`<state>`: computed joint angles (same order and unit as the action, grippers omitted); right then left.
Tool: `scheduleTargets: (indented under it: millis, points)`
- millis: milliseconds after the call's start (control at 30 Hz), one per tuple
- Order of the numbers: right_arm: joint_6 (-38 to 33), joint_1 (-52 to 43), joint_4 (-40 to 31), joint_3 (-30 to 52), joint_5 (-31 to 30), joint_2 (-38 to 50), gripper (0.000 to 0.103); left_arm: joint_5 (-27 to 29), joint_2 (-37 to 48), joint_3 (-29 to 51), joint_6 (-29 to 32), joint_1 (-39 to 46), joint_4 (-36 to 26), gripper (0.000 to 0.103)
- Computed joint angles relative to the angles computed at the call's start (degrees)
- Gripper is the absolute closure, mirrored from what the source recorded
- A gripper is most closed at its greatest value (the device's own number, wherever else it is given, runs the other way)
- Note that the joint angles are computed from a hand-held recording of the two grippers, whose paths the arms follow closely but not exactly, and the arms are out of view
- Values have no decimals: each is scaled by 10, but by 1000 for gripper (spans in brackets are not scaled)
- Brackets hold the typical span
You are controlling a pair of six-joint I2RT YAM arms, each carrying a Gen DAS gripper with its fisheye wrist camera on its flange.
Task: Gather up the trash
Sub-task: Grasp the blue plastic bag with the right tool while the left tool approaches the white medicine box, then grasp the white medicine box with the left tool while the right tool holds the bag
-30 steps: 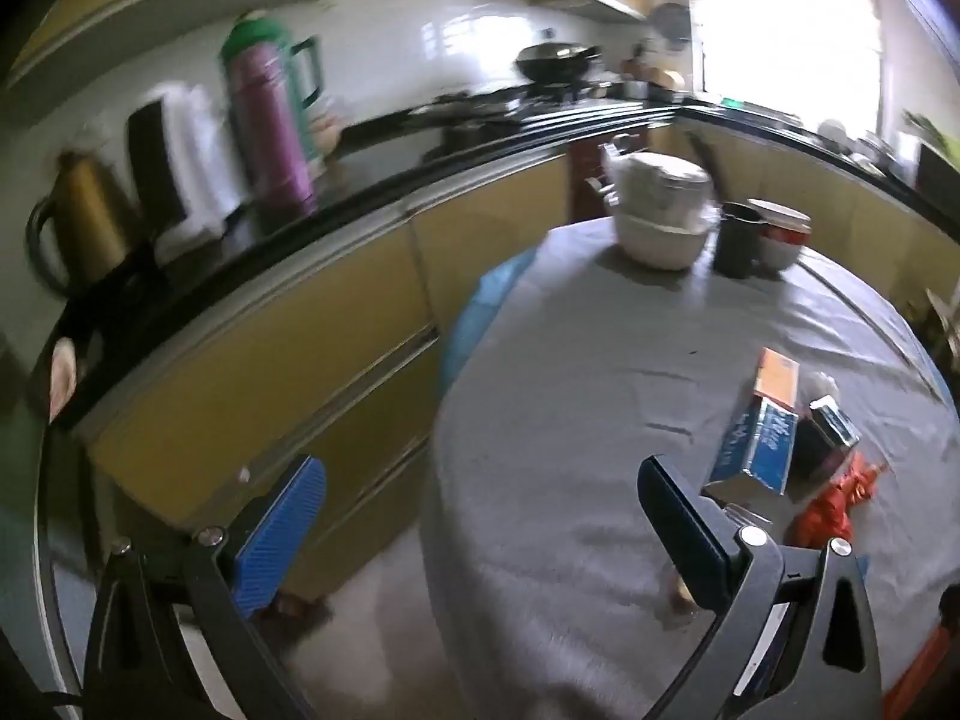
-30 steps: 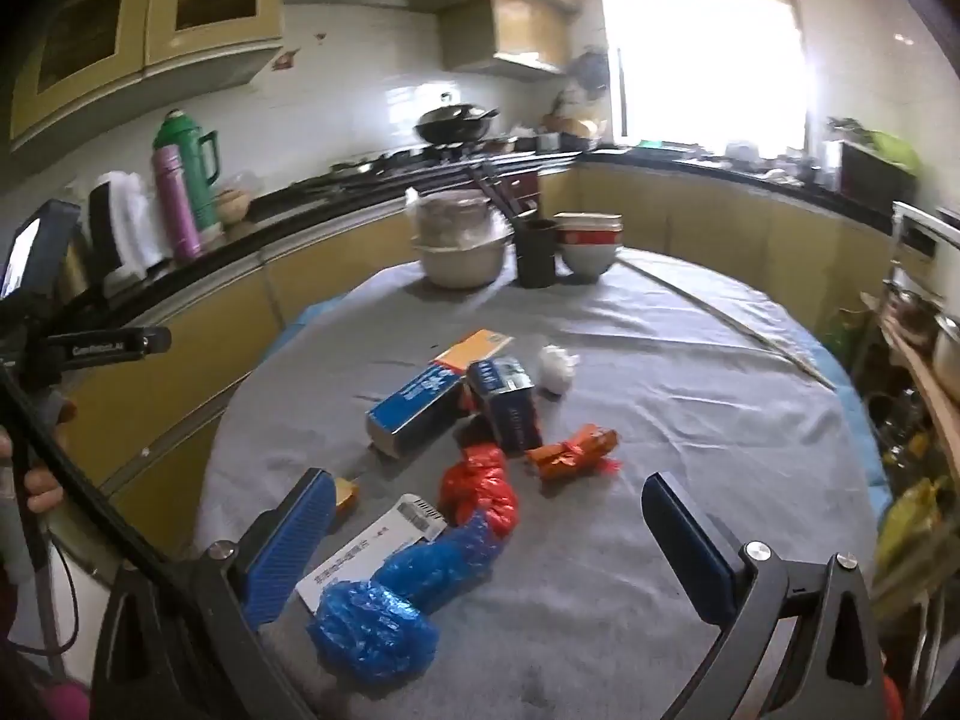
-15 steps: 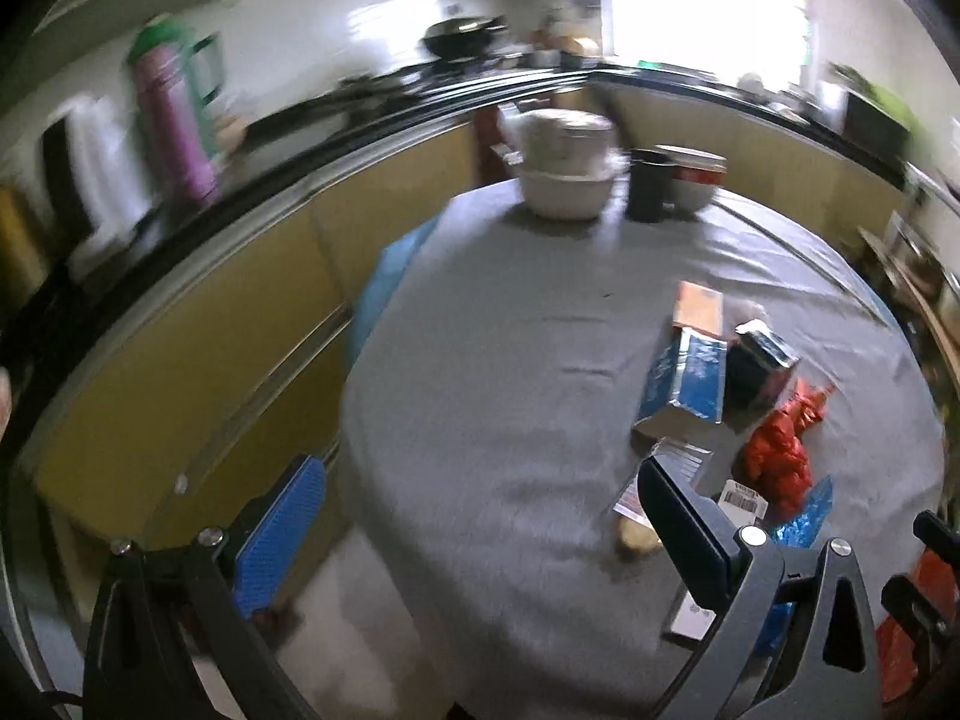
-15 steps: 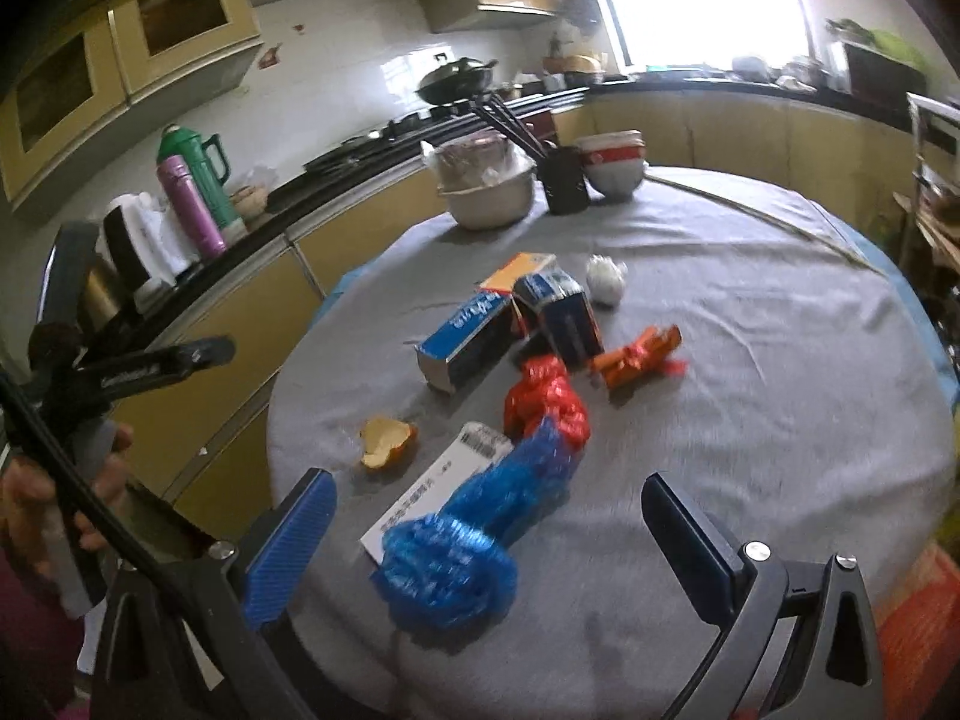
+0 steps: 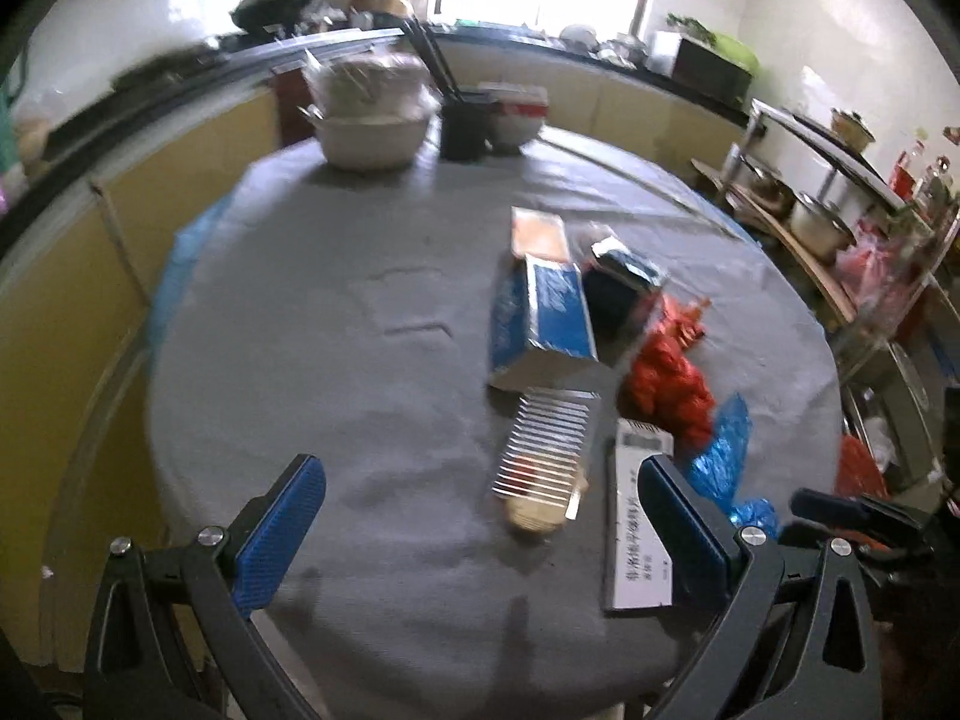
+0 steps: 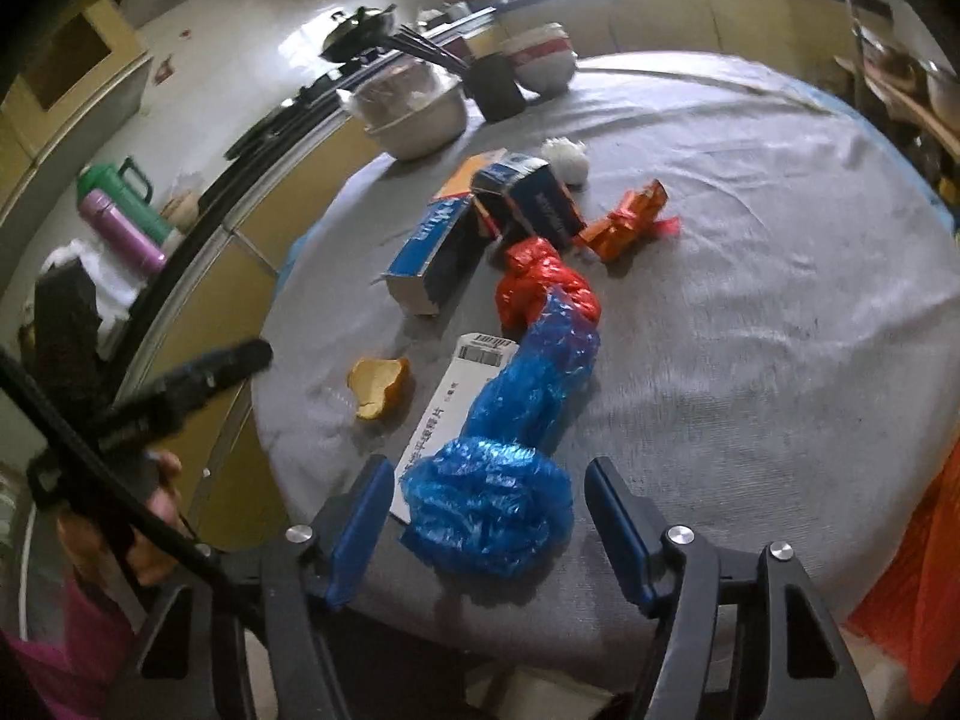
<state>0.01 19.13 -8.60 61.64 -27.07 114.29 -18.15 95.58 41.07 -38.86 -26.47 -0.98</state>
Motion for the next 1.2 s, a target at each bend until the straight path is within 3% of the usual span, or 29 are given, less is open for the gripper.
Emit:
scheduleTargets:
  millis: [133, 233, 400, 567, 767, 867, 967, 1067, 1133, 1200]
  points:
    - [19, 2, -28, 29, -23, 37, 33, 20, 34, 24, 15, 13, -8, 0]
    - [22, 0, -35, 32, -37, 49, 33, 5, 6, -7, 2, 18, 3, 0]
    - [20, 9, -25, 44, -28, 70, 33, -36, -29, -19, -43, -11, -45, 0]
    - [10, -11, 12, 20, -56, 62, 52, -81, -58, -18, -85, -90, -98, 0]
    - [-13, -66, 35, -22, -71, 30, 53, -84, -16, 28, -110, -153, -117, 0]
    - [-20, -99, 55, -39, -56, 16, 54, -49, 29, 62, -111, -160, -111, 1]
    - [-16, -137, 53, -39, -78, 12, 54, -36, 85, 104, -99, -158, -102, 1]
    - [-11, -158, 54, -41, -102, 5, 54, -5, 155, 157, -100, -137, -114, 11]
    - [-12, -159, 59, -48, -103, 1, 54, 24, 189, 182, -109, -121, -128, 29]
    - [-13, -159, 68, -59, -101, -3, 54, 54, 212, 192, -118, -104, -126, 31]
